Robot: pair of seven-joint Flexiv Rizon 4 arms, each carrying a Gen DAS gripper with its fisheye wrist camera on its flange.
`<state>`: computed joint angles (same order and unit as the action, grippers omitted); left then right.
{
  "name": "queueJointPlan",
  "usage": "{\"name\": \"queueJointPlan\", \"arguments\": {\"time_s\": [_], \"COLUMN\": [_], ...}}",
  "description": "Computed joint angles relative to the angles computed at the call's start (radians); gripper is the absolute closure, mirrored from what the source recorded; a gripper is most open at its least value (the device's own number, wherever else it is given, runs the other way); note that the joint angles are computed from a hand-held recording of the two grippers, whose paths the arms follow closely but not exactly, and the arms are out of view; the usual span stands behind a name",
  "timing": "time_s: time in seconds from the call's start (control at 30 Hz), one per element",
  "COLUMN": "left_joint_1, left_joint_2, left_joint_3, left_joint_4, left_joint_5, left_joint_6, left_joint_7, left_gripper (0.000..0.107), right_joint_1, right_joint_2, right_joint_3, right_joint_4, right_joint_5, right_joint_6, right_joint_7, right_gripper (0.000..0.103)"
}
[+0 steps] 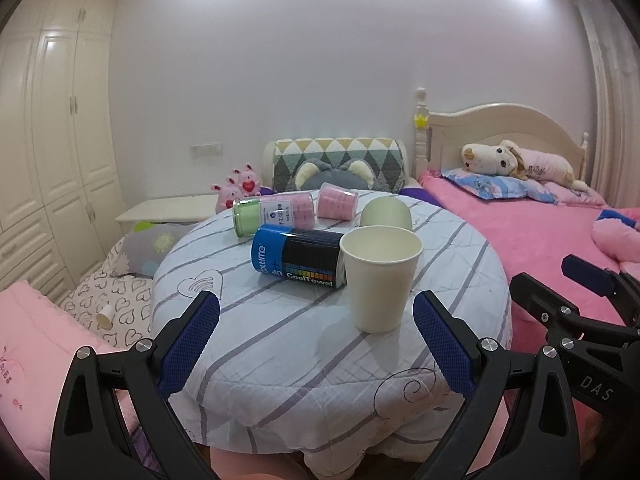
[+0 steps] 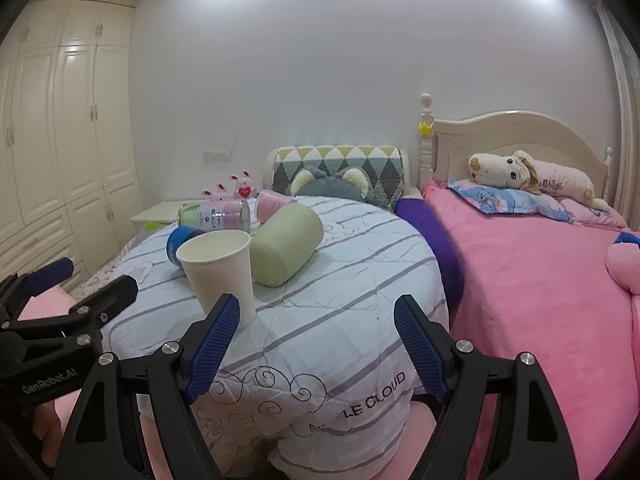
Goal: Flip cup upright
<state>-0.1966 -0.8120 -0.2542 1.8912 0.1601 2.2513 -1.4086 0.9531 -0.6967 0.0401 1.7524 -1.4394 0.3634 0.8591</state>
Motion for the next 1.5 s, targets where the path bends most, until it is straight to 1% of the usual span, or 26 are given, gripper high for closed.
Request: {"name": "queueJointPlan", "arguments": {"time_s": [0.2,0.33,0.5,0.63,0.9,1.5], "left_joint_1": [-0.04,-0.035,-0.045,-0.017,-0.032,-0.033], "left_joint_2": [-0.008,-0.007,-0.006,-0.011,-0.01,-0.016], "left_joint_3": [0.034,0.028,0.037,0.013,0.028,0.029], "left_joint_4": [-0.001,0.001,0.007,0.003,0.006,-0.007], "left_joint_5": [-0.035,-0.033,-0.044,-0.005,-0.021,-0.032], "left_joint_6": [0.042,0.037,0.048,0.043,0.057,0.04], "left_joint_7": [0.022,0.024,0.032,0.024,0.03,0.041], "left_gripper": [0.008,0.008,0.008,0.004,0.004,0.004], "right_joint_1": [0.017,0.02,0.019,0.017,0.01,0.012], "right_joint_2": [-0.016,-0.017,-0.013,-0.012,-0.011,-0.015], "right_joint_3": [-0.004,-0.005,-0.004,-0.002,0.0,-0.004], "right_joint_4": [-0.024,-0.024,-0.02,-0.02,-0.021,-0.025], "right_joint_5": [0.024,0.025,0.027,0.033,0.052,0.073], "right_joint_6": [-0.035,-0.039,-0.038,-0.038,-0.022,-0.011], "right_joint_7": [-0.047,-0.053,-0.046,-0.048,-0.062,-0.089], "right_gripper": [0.022,0.022,0.022,0.022,0.022,0.022]}}
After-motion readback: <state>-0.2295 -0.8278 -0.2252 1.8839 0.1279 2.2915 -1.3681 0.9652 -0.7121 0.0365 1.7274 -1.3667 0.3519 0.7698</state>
